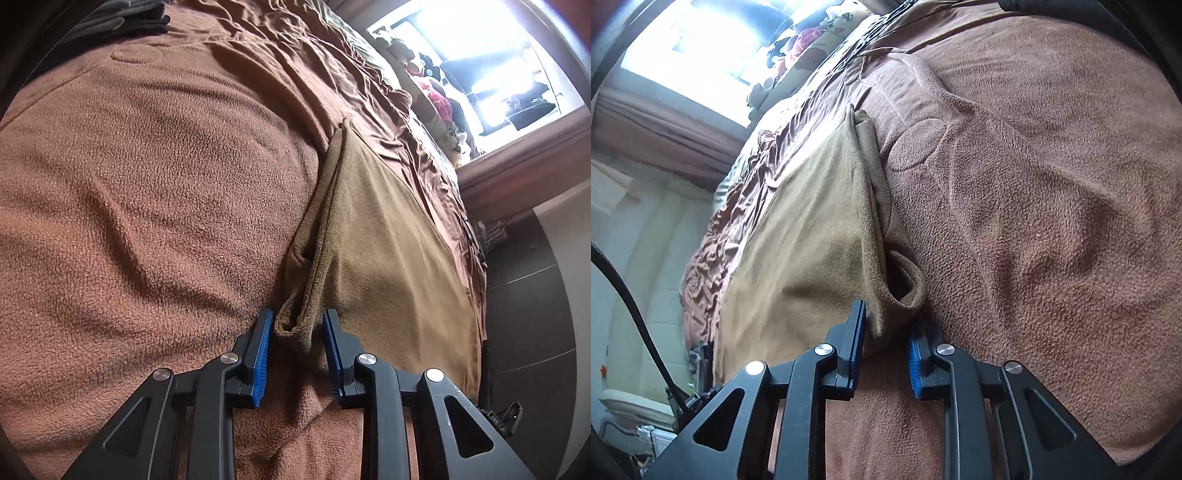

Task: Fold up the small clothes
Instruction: 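Close both grippers on the side edge of the folded shirt, then lift the shirt edge with both grippers off the bed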

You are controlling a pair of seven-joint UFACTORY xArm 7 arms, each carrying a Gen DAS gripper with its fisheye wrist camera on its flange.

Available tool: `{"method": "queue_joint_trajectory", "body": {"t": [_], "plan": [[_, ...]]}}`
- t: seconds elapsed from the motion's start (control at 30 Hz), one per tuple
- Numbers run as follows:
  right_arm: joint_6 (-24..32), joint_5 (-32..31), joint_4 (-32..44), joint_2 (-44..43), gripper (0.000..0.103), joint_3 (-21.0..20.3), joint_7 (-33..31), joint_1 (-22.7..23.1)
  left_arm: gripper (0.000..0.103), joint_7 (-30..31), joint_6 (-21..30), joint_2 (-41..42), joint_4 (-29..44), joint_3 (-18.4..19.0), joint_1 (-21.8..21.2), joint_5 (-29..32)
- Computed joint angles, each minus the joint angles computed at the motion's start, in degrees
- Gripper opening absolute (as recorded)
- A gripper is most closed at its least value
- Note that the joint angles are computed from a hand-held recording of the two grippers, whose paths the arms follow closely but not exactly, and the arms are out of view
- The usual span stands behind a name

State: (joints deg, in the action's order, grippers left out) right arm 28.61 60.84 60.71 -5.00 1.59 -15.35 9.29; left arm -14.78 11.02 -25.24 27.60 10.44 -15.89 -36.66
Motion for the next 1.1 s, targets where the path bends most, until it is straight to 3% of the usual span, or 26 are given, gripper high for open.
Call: {"method": "queue_joint_trajectory", "body": {"t": [0.13, 0.23, 0.3, 0.63, 0.77, 1.1], "plan": [[-1.2, 1.0, 1.0, 1.2, 0.022, 0.5, 0.3, 0.2, 0.028, 1.5, -2.9, 1.5, 0.4, 1.9, -3.0, -3.1], [-2.3, 0.1, 1.7, 1.9, 0.021, 1.0, 1.7, 0.2, 0.010, 0.8, -3.7, 1.5, 0.2, 2.3, -3.3, -4.1], [-2.9, -0.6, 1.7, 1.6, 0.005, 1.1, 2.2, 0.2, 0.007, 1.4, -4.1, 0.9, 0.0, 3.6, -4.5, -5.6], [-4.3, -1.1, -0.4, -3.7, 0.000, 0.4, 2.3, 1.8, 0.005, -5.0, -2.6, -5.3, -1.2, -0.3, 0.5, 1.6], [-4.8, -3.2, -2.4, -6.1, 0.000, -0.1, 5.5, 2.9, 0.005, -9.4, -0.1, -9.4, -2.2, -2.8, 3.9, 5.6], [-4.5, -3.2, -8.6, -13.5, 0.000, -3.1, 5.6, 6.4, 0.005, -16.7, 5.3, -21.4, -7.9, -5.3, 8.5, 13.3]]}}
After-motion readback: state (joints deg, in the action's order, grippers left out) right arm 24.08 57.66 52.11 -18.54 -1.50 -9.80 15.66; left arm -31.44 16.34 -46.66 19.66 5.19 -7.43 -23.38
